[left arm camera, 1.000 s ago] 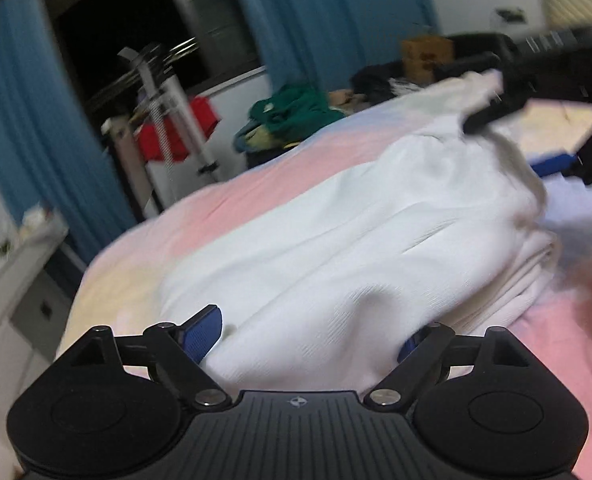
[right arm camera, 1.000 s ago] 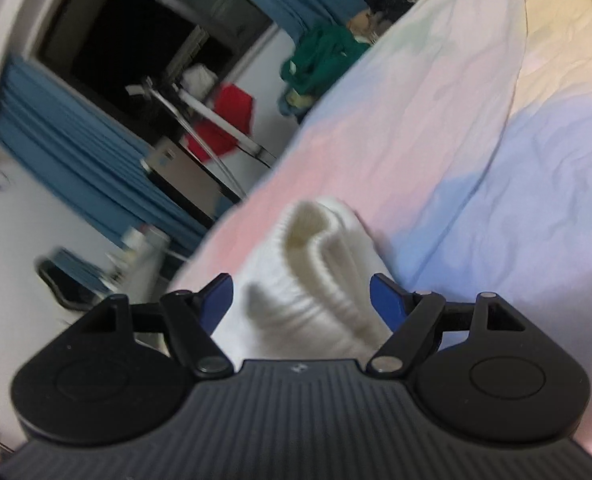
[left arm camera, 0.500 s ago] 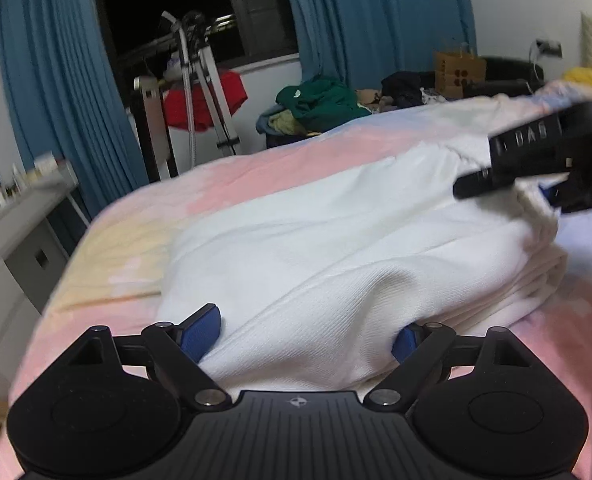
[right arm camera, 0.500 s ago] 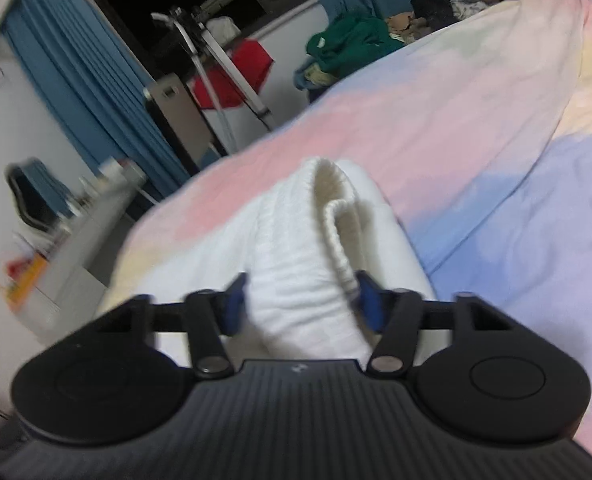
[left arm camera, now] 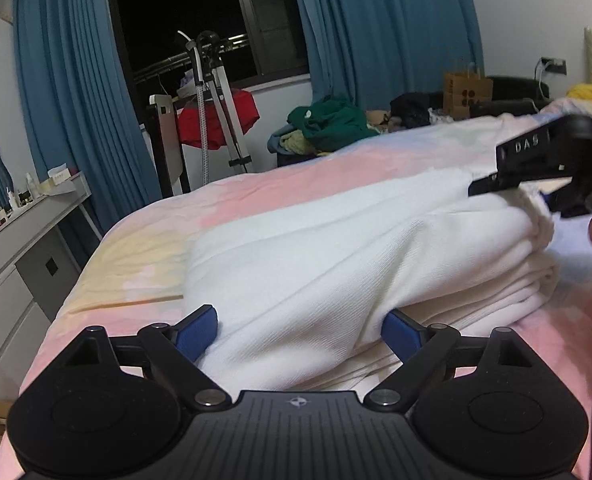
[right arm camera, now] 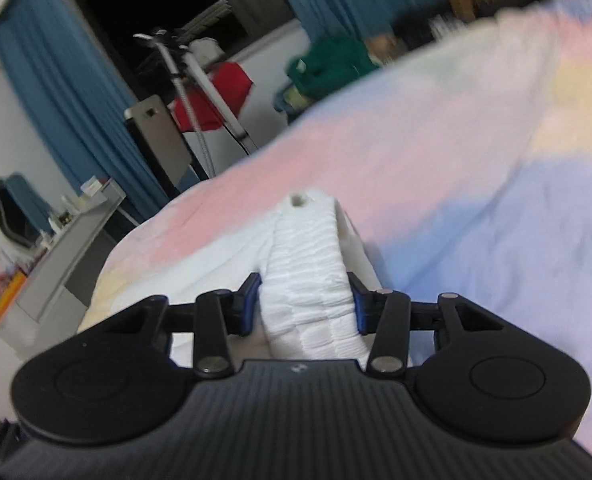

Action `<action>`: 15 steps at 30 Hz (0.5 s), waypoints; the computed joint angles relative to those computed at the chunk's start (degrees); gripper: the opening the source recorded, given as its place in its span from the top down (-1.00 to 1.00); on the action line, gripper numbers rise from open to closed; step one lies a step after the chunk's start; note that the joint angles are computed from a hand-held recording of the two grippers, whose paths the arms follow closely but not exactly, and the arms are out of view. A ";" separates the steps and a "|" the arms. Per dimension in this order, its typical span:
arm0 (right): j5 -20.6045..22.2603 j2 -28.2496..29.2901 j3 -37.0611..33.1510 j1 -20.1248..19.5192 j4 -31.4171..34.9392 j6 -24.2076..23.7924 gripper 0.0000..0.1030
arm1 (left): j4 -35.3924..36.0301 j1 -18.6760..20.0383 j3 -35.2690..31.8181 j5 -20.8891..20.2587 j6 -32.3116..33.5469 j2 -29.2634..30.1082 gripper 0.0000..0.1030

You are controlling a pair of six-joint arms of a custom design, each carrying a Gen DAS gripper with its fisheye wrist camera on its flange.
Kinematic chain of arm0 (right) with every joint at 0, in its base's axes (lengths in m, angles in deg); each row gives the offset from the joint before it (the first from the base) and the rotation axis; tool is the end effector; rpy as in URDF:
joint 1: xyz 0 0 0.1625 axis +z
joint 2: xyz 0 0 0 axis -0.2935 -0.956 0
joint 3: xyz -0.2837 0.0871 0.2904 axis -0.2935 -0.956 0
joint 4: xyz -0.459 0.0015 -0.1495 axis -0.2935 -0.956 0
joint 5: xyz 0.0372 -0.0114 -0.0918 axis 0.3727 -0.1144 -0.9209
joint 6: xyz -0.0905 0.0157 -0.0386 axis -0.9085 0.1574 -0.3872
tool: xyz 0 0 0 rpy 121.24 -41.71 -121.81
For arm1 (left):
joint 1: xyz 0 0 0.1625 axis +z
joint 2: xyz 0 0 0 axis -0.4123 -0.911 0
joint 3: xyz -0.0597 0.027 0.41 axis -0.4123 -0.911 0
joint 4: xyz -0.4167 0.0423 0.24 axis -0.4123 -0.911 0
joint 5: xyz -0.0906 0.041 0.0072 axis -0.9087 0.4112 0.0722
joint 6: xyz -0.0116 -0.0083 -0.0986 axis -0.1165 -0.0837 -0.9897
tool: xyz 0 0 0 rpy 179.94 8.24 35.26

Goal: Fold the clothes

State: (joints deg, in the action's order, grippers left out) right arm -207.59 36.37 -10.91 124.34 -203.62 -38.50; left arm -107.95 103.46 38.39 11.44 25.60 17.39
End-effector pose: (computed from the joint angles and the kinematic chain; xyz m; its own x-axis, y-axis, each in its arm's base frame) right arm 0.3291 -0.7984 -0.0475 -0.9481 0.2758 0.1579 -0.0440 0.3783 -0.9246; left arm 0.0221 -0.7585 0.3714 -0.4579 0.4078 -0.7899 0.8738 0.3702 -0.3154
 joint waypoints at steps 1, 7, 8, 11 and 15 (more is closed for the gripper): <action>0.88 -0.33 0.63 -0.27 -0.63 0.74 0.09 | 0.29 0.10 0.21 -0.51 -0.79 -0.42 -0.76; 4.60 -3.93 6.27 -1.03 0.07 8.21 -0.06 | 3.09 0.27 -1.61 2.57 -7.34 -0.11 -0.76; 5.19 -4.75 7.37 -1.18 1.03 10.37 -0.24 | 4.09 0.29 -2.50 3.53 -9.27 0.22 -0.76; 4.30 -5.75 8.23 -1.41 4.73 14.56 -0.67 | 10.63 0.96 -5.79 3.20 -17.48 0.51 -0.76; 6.49 -5.86 8.64 -2.54 7.75 18.71 -0.79 | 16.09 1.67 -8.86 2.81 -22.98 1.04 -0.76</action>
State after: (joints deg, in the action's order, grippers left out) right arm -201.10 30.51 -2.27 121.80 -195.87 -19.79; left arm -91.86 105.12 29.53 14.24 2.61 18.43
